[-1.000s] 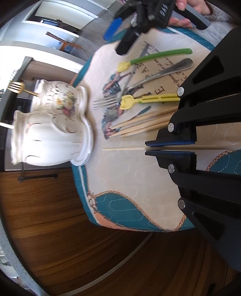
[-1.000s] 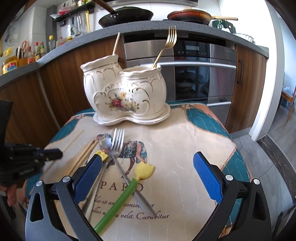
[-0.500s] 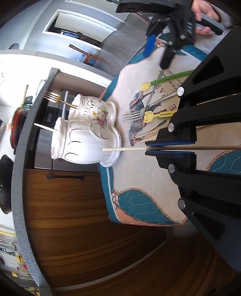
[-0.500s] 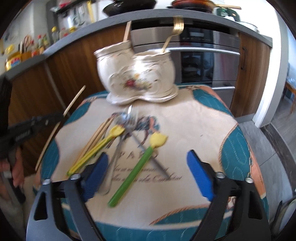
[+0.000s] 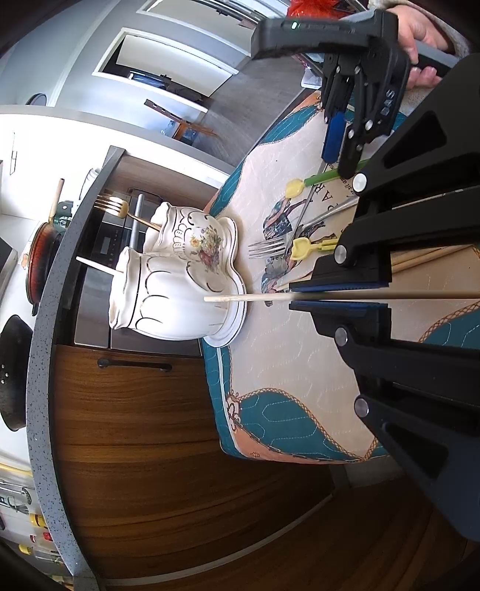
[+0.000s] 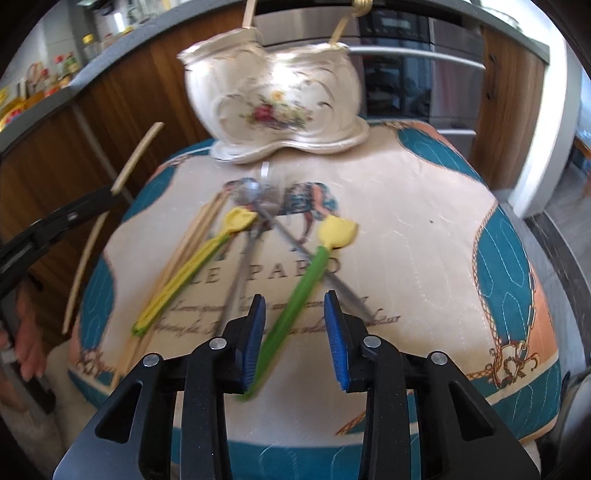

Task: Organize utensils
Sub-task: 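Grasp another wooden chopstick with the left tool while the right tool grasps the green-handled spoon, then insert the chopstick into the larger pot while the right tool lowers the green spoon into the smaller pot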

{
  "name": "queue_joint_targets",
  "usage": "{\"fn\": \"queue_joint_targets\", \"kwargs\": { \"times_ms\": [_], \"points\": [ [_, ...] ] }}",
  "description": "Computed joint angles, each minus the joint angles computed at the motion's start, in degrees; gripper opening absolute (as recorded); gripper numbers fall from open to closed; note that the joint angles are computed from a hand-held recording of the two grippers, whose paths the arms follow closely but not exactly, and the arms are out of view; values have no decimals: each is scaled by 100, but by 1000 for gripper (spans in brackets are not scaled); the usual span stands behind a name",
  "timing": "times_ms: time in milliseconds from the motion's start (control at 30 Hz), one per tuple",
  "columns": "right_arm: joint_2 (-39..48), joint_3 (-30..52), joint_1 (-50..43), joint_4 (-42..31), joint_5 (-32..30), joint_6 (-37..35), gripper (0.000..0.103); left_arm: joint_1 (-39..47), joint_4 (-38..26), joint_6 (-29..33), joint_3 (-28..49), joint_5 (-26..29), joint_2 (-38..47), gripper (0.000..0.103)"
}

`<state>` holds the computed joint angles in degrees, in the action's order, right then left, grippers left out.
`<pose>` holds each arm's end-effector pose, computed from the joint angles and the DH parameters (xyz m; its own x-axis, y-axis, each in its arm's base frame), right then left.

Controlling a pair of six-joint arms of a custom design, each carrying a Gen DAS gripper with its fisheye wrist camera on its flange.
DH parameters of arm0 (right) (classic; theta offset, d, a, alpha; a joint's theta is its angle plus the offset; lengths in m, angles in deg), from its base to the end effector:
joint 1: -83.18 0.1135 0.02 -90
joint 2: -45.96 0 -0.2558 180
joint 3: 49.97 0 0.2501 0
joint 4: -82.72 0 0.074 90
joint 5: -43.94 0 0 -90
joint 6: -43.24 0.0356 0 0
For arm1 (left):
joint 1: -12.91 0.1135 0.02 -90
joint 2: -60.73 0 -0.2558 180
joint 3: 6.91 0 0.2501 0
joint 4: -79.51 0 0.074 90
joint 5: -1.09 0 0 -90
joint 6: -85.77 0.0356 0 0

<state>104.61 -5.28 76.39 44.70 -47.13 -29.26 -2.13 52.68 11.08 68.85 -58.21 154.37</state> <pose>0.1958 -0.0226 0.1853 -0.7140 0.3878 -0.5830 0.3371 0.9202 0.1992 0.3319 -0.1080 0.2184 -0.5039 0.3705 -0.7803 0.7326 0.6619 -0.1588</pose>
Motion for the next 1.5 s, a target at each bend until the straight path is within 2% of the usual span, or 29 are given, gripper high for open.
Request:
{"fn": "queue_joint_targets", "kwargs": {
  "times_ms": [167, 233, 433, 633, 767, 1000, 1267, 1500],
  "points": [
    [410, 101, 165, 350, 402, 12, 34, -43, -7, 16, -13, -61, 26, 4],
    [564, 139, 301, 462, 648, -12, 24, -40, -8, 31, -22, -61, 24, 4],
    [504, 24, 223, 639, 523, -144, 10, -22, -10, 43, 4, -70, 79, 4],
    [64, -108, 165, 653, 414, -263, 10, -29, -1, 47, -15, -68, 69, 4],
    [-414, -266, -157, 832, -151, -364, 10, -20, 34, 29, -42, -53, 57, 4],
    [-741, -212, -624, 1176, -717, -495, 10, 52, 182, -60, -86, 194, -24, 4],
    [-179, 436, -989, 1866, -1025, -586, 10, 92, 199, -322, 395, 492, 111, 4],
    [812, 1238, -1277, 2740, -1199, -372, 10, -49, 238, -692, 1383, 570, 490, 4]
  ]
}}
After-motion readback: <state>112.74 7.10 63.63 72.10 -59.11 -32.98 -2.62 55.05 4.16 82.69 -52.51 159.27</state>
